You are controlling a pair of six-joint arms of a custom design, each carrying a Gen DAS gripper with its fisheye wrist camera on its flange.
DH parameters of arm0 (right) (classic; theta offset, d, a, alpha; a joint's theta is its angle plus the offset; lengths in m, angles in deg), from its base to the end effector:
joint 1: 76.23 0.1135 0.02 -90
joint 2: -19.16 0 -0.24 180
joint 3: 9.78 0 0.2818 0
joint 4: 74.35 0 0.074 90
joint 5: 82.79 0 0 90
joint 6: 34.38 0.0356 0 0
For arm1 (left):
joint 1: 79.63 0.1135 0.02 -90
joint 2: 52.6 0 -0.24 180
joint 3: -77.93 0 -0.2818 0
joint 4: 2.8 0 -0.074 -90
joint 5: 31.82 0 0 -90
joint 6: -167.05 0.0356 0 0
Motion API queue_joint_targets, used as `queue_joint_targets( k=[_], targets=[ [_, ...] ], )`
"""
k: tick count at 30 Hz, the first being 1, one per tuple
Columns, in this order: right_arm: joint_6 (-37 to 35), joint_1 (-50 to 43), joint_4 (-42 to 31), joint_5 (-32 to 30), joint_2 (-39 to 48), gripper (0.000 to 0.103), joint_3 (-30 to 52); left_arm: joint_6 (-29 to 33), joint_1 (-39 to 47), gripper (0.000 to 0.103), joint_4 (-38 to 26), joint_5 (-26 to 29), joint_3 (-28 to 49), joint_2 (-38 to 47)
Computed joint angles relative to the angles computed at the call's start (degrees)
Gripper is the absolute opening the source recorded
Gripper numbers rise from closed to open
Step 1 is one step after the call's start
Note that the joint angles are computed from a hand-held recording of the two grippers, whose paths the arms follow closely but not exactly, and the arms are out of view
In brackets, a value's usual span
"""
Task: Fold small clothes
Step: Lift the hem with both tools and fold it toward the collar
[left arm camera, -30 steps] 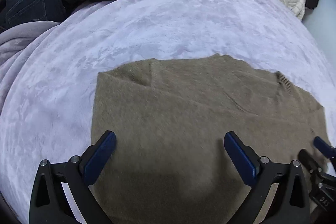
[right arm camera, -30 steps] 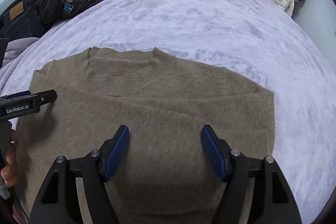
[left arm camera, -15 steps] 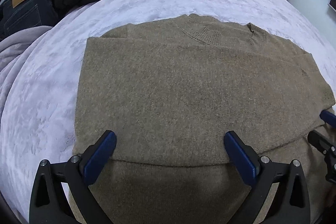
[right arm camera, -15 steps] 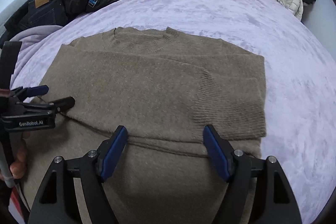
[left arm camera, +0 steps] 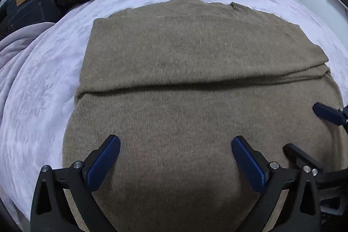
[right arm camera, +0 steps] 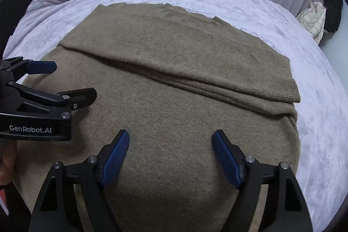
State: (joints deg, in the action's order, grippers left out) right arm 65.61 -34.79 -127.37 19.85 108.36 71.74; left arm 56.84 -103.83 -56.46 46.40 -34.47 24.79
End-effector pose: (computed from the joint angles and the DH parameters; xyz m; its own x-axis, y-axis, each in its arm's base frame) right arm 0.2669 0.2252 0.2210 -0.7419 -0.4292 -0.5151 -0.4435 0.8903 -0.1030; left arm 0.2711 -0.1139 0.2024 -0.8756 0.0227 -0.4825 0.0166 0.9997 0.0170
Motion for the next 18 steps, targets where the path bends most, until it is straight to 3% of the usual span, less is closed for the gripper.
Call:
queue_joint_targets(
  k=[5,10,15,18],
  targets=[
    [-2.8,-1.0,-0.8,-3.0,-12.4,0.082,-10.5,0.3,-2.4,0.103,-3.4,-1.3,-8.9,-12.7],
    [-1.0,-0.1,-4.7,-2.5,-33.3,0.082,-25.2,-3.7,-6.0,0.103,-11.1,-3.0,-19.2,-31.0],
    [3.0,7.4,-12.5,4.9,-49.2,0.082,-32.8,-10.1,-11.8,0.103,-21.5,-6.0,-22.8,-42.7],
    [4.7,13.7,-17.8,9.8,-48.4,0.083,-29.6,-15.7,-18.0,0.103,-24.7,-8.4,-19.5,-44.8]
  ],
)
